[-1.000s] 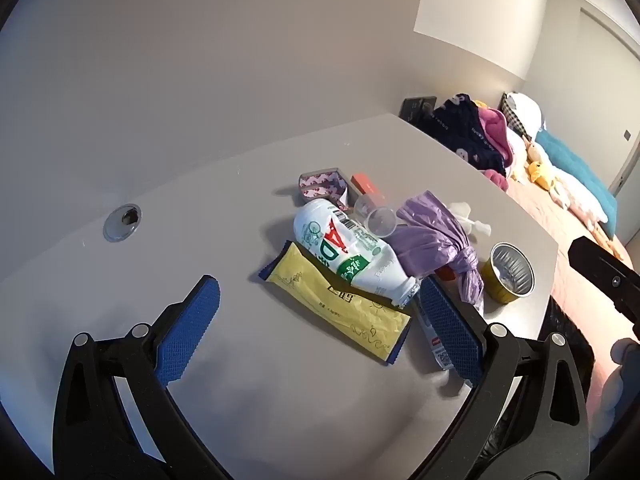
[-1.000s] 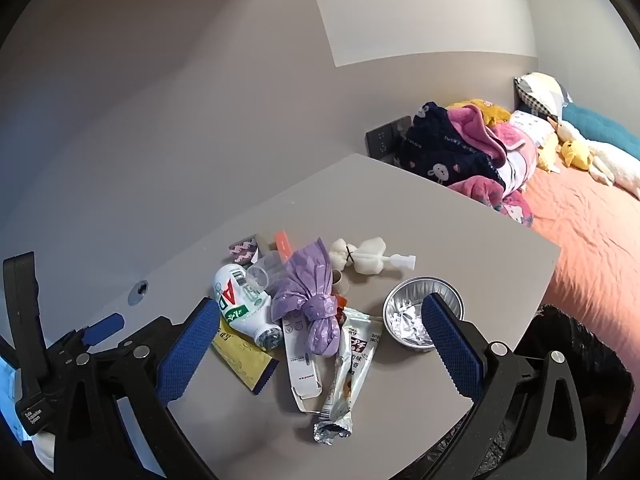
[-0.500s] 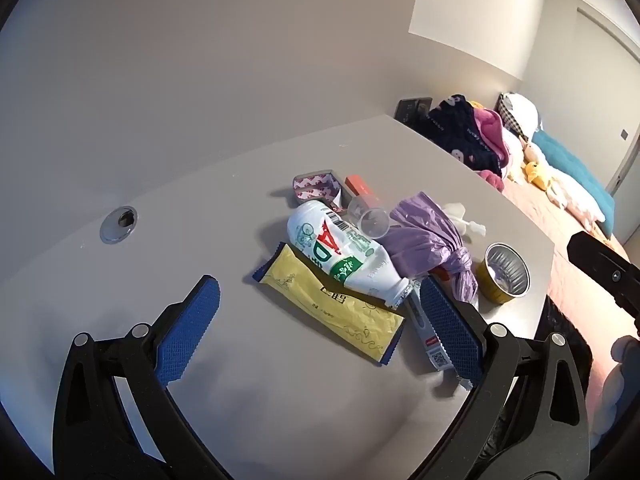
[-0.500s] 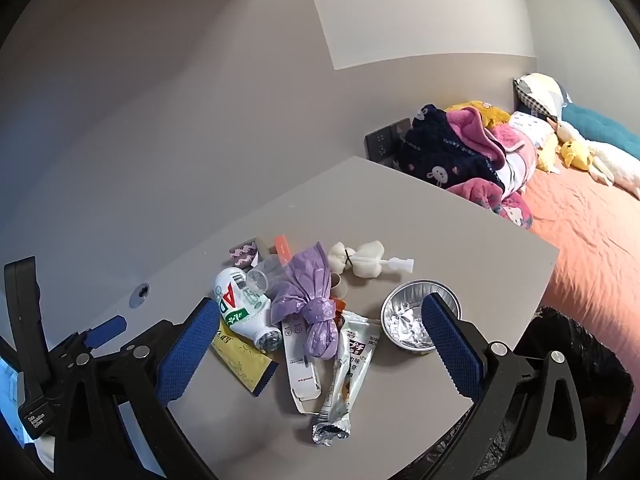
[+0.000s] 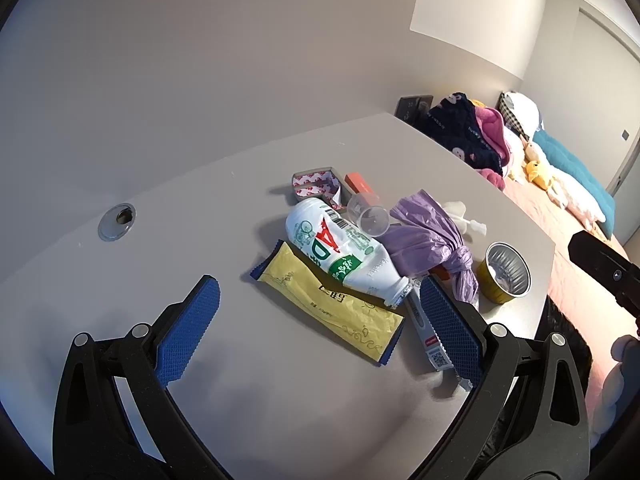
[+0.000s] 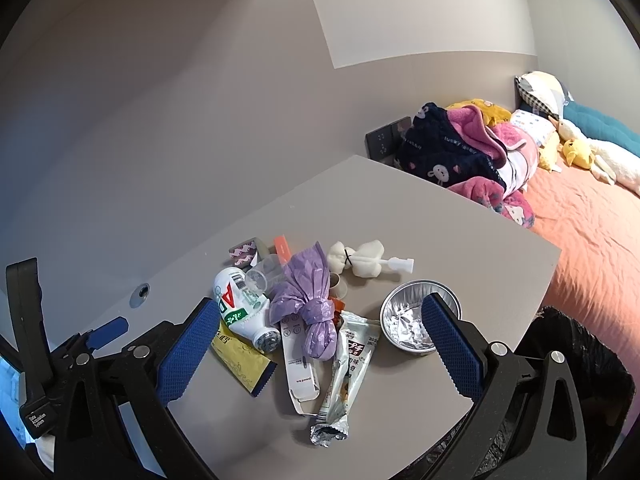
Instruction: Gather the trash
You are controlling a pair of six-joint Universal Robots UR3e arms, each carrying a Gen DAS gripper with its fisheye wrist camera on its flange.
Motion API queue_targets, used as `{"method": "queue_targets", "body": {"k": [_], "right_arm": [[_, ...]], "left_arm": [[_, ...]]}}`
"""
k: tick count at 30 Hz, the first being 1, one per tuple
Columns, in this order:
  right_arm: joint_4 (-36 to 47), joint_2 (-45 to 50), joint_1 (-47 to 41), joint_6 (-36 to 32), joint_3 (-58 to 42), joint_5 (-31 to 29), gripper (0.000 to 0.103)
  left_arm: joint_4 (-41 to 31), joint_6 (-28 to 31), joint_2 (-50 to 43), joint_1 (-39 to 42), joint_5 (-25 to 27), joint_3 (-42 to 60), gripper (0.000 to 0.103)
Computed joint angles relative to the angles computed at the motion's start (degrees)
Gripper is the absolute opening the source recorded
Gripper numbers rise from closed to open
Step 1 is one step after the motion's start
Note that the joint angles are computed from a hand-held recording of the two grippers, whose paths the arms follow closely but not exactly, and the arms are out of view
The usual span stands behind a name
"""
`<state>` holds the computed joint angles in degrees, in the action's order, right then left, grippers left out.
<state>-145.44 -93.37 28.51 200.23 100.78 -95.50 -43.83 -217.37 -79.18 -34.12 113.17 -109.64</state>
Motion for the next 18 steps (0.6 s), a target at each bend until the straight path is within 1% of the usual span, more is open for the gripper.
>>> {"method": "queue_targets", "body": {"k": [18], "right_arm": [[-0.44,0.01,-0.99,-0.87,0.52,0.98,0.100]], "left_arm": [[1.05,-0.73,-1.32,-0.49,0.26,0.49,0.097]]}}
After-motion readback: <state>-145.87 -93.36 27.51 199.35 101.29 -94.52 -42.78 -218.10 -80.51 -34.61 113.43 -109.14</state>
